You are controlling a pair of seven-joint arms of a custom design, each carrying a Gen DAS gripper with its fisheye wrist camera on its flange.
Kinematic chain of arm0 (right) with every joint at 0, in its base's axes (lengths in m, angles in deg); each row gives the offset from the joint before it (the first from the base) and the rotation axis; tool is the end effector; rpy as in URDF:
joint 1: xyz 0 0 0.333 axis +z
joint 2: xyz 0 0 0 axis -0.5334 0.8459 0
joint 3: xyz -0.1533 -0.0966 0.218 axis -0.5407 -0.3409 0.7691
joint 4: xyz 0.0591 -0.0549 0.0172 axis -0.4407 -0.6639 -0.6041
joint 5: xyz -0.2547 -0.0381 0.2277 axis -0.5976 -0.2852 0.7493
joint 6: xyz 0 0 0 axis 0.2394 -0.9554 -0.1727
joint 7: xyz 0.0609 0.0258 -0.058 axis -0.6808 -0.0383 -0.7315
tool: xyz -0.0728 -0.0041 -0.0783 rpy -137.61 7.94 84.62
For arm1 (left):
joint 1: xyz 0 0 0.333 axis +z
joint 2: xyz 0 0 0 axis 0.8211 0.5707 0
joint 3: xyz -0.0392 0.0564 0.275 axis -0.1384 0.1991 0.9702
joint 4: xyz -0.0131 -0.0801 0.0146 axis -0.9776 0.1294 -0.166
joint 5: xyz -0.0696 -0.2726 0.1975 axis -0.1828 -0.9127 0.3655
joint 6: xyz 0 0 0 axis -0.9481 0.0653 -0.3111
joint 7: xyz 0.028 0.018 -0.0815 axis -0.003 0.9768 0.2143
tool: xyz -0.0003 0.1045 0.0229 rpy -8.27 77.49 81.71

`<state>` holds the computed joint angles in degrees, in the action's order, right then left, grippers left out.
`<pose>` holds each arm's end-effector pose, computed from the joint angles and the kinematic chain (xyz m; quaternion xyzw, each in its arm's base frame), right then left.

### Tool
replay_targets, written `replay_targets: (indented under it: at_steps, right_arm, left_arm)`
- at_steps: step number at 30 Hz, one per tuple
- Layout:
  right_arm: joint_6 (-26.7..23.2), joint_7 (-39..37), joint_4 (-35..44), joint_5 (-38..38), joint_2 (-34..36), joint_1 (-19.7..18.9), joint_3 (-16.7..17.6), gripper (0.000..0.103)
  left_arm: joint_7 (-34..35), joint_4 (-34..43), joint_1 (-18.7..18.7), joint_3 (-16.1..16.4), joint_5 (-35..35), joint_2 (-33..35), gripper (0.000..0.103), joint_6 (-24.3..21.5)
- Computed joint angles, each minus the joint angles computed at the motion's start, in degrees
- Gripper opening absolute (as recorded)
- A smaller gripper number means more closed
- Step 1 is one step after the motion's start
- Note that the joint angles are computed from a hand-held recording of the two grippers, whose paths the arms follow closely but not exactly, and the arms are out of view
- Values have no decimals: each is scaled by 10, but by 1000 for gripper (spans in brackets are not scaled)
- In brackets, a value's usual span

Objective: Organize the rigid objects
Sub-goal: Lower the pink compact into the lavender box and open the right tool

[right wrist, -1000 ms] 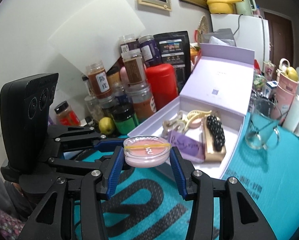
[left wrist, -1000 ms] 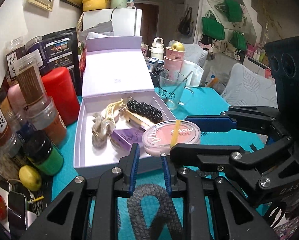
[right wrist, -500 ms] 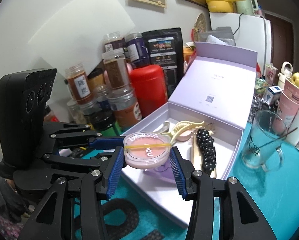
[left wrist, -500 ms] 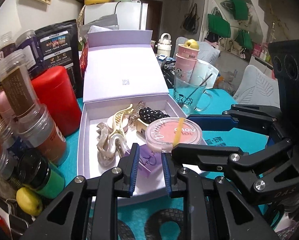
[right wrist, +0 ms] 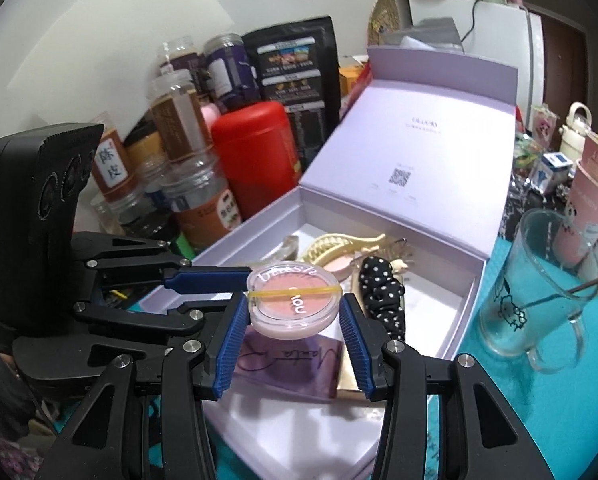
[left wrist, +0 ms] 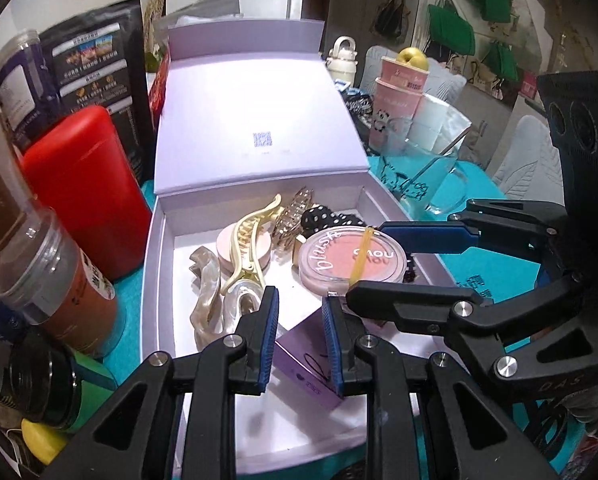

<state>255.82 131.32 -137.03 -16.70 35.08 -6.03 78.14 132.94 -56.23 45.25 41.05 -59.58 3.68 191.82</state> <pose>0.4431 0.2435 0.4616 -0.7685 0.5016 -0.1287 0.3757 0.4709 -0.0722 0.4502 -0.4605 0.8088 -0.3402 0.1346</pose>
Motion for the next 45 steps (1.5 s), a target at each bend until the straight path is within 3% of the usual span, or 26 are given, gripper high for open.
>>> replay_targets:
  at_steps: [8,14,20,27,30,38,41,43,45]
  right_arm:
    - [-13,33,12,-27,27,-15,1,47]
    - [-20,149,5,-171,34,-33,5,47]
    - [-18,168,4,-190,30,-34,5,48]
    - [-14,214,-6,-230,16,-40,8,54]
    - [-14,248,-12,-257,6,-47,12,64]
    - [-53,402,-19,-412,-38,-97,45,82]
    - [-77,432,-18,-430,-53,-101,49,84]
    - [-92,457,-18,-449,-63,-108,55,87]
    - [-99,483,-25,-472,-80,-116,62,88]
  left_arm:
    - [-56,11,16,-14,52,25,22,-2]
    - [-81,16,21,-15,73,30,22,-11]
    - [-106,13,26,-18,94,23,22,-8]
    - [-135,4,23,-7,112,6,22,-9]
    - [-161,-5,24,-7,135,-4,22,1]
    - [-205,-29,10,10,173,-34,23,20]
    - [-216,-35,4,17,182,-44,35,23]
    - [-220,-42,-2,22,184,-52,60,29]
    - [-215,-51,-13,31,175,-65,79,40]
